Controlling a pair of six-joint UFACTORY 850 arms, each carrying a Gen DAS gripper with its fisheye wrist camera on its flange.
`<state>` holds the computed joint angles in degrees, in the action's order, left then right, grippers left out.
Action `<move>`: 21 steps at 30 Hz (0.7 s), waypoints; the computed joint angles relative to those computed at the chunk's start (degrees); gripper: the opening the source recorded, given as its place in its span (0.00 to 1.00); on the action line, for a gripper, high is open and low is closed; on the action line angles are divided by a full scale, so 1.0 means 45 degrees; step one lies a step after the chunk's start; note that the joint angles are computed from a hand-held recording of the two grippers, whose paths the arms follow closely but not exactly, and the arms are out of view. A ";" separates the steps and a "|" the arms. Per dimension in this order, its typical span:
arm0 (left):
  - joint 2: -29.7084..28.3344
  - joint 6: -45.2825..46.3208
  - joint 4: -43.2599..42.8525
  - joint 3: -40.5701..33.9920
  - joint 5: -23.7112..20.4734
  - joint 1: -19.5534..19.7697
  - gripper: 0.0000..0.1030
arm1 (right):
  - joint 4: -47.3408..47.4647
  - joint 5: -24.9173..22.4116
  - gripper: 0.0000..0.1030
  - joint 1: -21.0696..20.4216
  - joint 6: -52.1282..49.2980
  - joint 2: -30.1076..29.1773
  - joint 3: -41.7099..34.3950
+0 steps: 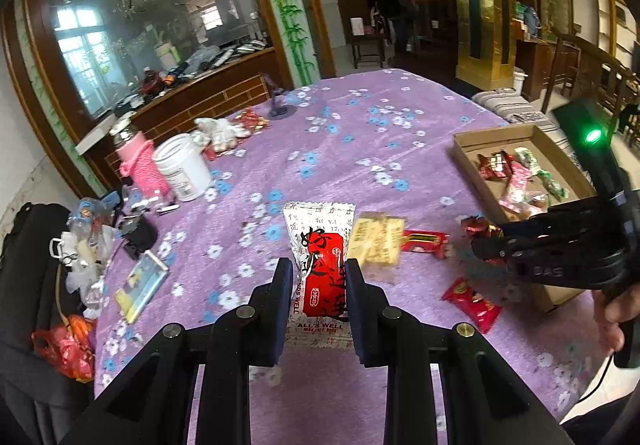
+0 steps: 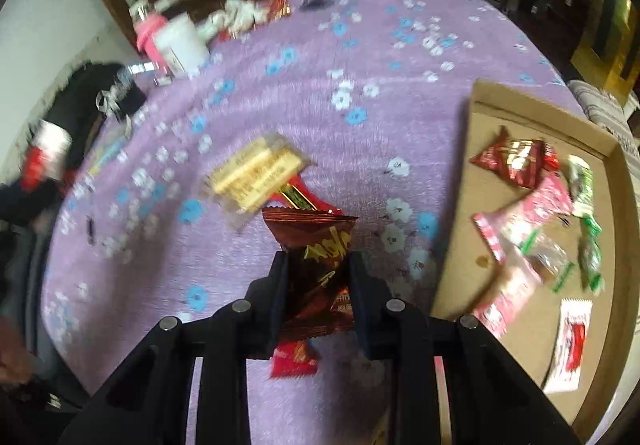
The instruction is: Organize snacks
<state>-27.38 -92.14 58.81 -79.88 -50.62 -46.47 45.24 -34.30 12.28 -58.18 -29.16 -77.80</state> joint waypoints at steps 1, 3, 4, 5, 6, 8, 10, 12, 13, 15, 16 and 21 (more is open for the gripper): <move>-0.0100 0.0132 -0.0042 -0.0139 0.0162 0.0010 0.26 | 0.0502 -0.0171 0.27 -0.0170 -0.0192 0.0239 0.0206; -0.0292 0.0410 -0.0118 -0.0429 0.0392 0.0016 0.26 | 0.1010 -0.0397 0.27 -0.0389 -0.0385 0.0519 0.0465; -0.0414 0.0590 -0.0163 -0.0614 0.0531 0.0015 0.26 | 0.1308 -0.0482 0.27 -0.0515 -0.0516 0.0683 0.0637; -0.0524 0.0760 -0.0219 -0.0784 0.0665 0.0023 0.26 | 0.1590 -0.0617 0.27 -0.0668 -0.0631 0.0834 0.0798; -0.0650 0.0976 -0.0317 -0.0984 0.0911 0.0032 0.26 | 0.1749 -0.0706 0.27 -0.0780 -0.0686 0.0932 0.0898; -0.0825 0.1338 -0.0608 -0.1285 0.1452 0.0065 0.26 | 0.1985 -0.0744 0.27 -0.1048 -0.0681 0.1173 0.1149; -0.0997 0.1685 -0.0882 -0.1566 0.2017 0.0114 0.26 | 0.2111 -0.0826 0.27 -0.1358 -0.0509 0.1258 0.1221; -0.1300 0.2174 -0.1176 -0.2027 0.2271 0.0107 0.26 | 0.2305 -0.0902 0.27 -0.1666 -0.0439 0.1339 0.1312; -0.1434 0.2412 -0.1277 -0.2229 0.2303 0.0107 0.25 | 0.2387 -0.0879 0.27 -0.1807 -0.0441 0.1376 0.1368; -0.1758 0.2894 -0.1484 -0.2707 0.2346 0.0055 0.25 | 0.2471 -0.0843 0.27 -0.2049 -0.0360 0.1436 0.1465; -0.1946 0.3197 -0.1630 -0.2989 0.2400 0.0021 0.25 | 0.2508 -0.0811 0.27 -0.2141 -0.0365 0.1455 0.1509; -0.2877 0.4674 -0.2411 -0.4376 0.2582 -0.0111 0.25 | 0.2542 -0.0700 0.27 -0.2710 -0.0155 0.1464 0.1613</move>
